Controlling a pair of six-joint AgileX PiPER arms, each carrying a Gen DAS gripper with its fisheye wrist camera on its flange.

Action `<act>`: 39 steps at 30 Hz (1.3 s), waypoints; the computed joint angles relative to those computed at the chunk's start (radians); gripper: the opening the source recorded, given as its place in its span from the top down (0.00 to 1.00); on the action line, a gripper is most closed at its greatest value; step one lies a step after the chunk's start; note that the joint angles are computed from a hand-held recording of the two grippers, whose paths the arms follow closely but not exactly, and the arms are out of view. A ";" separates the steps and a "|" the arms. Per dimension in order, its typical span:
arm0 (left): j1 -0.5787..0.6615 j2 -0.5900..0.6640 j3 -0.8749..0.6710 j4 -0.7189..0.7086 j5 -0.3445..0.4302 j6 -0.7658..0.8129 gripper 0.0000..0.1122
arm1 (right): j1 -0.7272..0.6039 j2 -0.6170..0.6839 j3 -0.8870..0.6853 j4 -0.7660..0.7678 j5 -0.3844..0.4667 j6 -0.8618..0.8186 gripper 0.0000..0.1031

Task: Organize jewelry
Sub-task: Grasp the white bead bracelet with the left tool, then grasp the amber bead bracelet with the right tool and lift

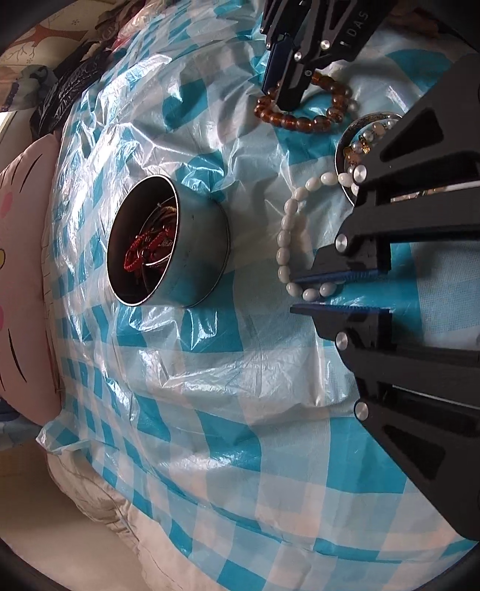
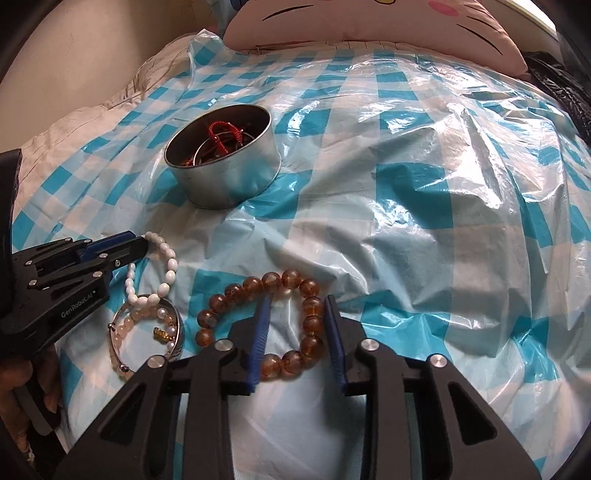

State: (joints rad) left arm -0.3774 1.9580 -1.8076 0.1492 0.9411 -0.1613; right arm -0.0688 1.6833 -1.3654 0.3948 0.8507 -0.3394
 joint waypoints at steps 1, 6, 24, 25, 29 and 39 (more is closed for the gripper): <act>0.000 -0.008 0.012 -0.014 -0.013 0.016 0.94 | -0.026 0.005 -0.005 0.068 0.026 -0.046 0.88; 0.061 -0.024 0.019 -0.217 -0.016 0.118 0.94 | -0.166 0.030 -0.002 0.396 0.128 -0.199 0.88; 0.035 0.007 -0.008 -0.141 0.009 0.067 0.91 | -0.138 0.031 -0.032 0.311 0.108 -0.108 0.68; 0.033 0.006 -0.006 -0.135 0.009 0.065 0.91 | -0.101 0.023 -0.034 0.213 0.077 -0.055 0.66; 0.030 0.010 -0.008 -0.126 0.011 0.062 0.89 | 0.056 0.016 -0.028 -0.116 -0.003 0.089 0.65; 0.035 -0.008 0.007 -0.153 0.005 0.085 0.93 | -0.274 0.087 -0.001 0.685 0.342 -0.312 0.88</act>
